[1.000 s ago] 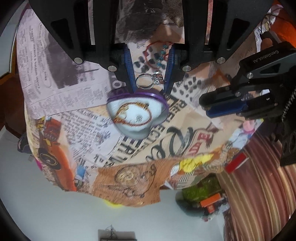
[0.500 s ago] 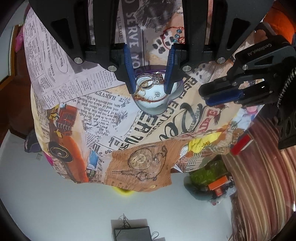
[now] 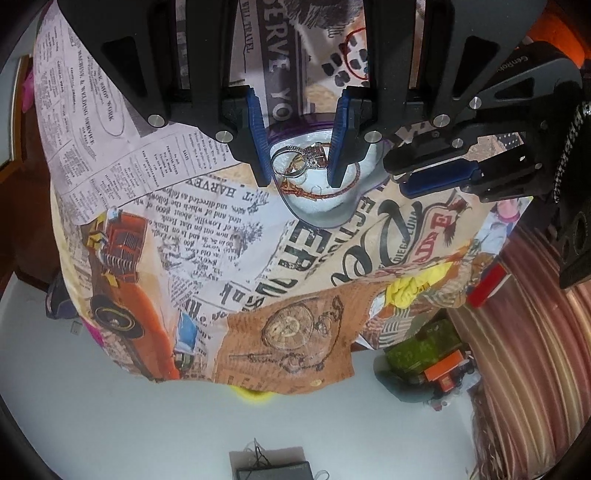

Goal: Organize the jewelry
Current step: 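Lower both held rings into the heart tin and open both tools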

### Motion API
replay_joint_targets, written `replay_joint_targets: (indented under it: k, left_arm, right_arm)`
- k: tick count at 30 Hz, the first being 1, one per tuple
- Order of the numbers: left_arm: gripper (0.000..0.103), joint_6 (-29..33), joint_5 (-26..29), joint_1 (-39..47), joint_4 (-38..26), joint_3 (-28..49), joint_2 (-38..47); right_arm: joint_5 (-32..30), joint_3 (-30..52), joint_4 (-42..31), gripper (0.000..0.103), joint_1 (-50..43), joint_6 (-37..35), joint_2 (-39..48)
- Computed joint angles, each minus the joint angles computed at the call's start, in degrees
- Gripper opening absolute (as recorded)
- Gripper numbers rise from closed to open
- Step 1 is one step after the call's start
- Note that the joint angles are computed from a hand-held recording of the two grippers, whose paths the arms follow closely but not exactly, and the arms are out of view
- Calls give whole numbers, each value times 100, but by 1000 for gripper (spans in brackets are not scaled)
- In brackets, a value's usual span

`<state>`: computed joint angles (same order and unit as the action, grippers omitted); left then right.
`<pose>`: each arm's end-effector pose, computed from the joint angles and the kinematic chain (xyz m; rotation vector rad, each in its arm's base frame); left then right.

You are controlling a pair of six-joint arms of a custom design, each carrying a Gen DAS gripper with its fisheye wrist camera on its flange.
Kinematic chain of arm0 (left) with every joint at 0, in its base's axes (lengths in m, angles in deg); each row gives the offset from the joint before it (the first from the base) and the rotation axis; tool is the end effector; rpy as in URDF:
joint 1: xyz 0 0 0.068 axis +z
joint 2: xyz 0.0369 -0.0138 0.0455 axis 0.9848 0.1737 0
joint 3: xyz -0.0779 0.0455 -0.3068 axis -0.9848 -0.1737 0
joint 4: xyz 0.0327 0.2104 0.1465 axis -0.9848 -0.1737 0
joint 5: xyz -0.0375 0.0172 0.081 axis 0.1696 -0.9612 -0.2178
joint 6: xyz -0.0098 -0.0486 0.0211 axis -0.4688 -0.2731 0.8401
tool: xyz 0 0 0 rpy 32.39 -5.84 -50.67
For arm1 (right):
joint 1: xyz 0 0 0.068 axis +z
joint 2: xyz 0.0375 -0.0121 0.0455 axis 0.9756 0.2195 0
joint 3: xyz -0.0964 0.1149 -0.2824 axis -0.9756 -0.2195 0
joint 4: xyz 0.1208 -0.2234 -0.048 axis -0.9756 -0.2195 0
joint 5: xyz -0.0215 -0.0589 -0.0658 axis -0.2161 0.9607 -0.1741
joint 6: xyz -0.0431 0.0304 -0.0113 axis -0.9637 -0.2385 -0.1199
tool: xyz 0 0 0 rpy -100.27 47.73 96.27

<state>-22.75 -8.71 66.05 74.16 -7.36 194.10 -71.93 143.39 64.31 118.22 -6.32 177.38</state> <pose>0.3406 -0.0983 0.1050 0.7010 2.3103 -0.4827 0.2967 0.2480 0.1422 -0.1077 2.4425 0.3411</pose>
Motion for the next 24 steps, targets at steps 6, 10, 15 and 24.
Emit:
replay_joint_targets:
  k: [6, 10, 15, 24]
  left_arm:
    - [21, 37, -29, -61, -81, 155, 175]
    - [21, 63, -179, -128, -67, 191, 240]
    - [21, 61, -250, -149, -57, 201, 264]
    - [21, 73, -306, -123, -90, 202, 267]
  right_arm:
    - [-218, 77, -12, 28, -72, -53, 173]
    - [-317, 126, -31, 28, -107, -68, 261]
    - [-387, 179, -39, 28, -146, -114, 335]
    - [-321, 335, -253, 29, -76, -191, 376]
